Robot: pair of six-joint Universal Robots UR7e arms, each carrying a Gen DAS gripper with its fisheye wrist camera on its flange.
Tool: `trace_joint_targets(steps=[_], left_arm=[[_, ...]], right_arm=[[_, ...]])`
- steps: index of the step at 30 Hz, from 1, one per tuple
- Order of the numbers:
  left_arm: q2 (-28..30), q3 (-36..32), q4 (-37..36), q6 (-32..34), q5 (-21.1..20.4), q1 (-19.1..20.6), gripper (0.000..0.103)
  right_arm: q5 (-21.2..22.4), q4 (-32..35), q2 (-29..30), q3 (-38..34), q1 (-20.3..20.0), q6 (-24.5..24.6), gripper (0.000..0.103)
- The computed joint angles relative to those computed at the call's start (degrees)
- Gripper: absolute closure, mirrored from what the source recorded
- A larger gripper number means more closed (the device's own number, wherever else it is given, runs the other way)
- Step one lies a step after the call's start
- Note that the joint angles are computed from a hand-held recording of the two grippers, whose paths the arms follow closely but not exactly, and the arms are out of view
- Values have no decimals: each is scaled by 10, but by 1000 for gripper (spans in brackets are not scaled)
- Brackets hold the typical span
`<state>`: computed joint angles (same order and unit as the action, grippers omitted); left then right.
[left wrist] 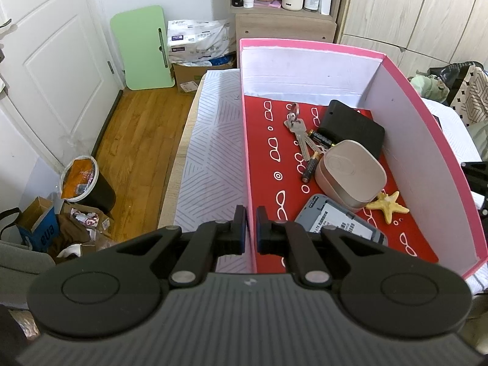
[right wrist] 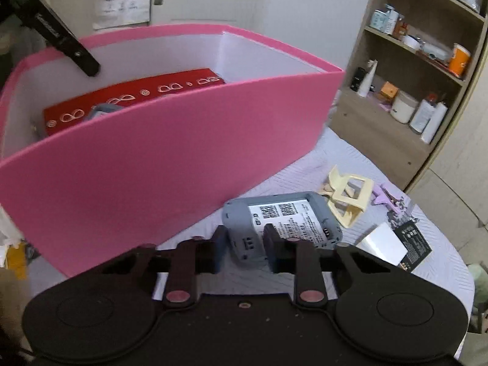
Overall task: Organize rigid objects
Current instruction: 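Grasp the grey pocket router with the right gripper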
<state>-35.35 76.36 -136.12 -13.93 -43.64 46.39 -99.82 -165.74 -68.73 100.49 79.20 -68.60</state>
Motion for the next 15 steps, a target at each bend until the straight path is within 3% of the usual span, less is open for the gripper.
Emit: trace_joint_targets(steps=[5, 12, 14, 15], left_arm=[[-1, 0, 2, -2, -2, 0, 97], [-2, -1, 5, -3, -1, -1, 97], [-1, -1, 5, -3, -1, -1, 97], [-2, -1, 5, -4, -1, -1, 97]], right_arm=[[1, 49, -42, 19, -12, -7, 75], [25, 13, -108, 83, -49, -112, 74], [30, 5, -121, 92, -57, -101, 67], [32, 0, -118, 87, -60, -85, 57]])
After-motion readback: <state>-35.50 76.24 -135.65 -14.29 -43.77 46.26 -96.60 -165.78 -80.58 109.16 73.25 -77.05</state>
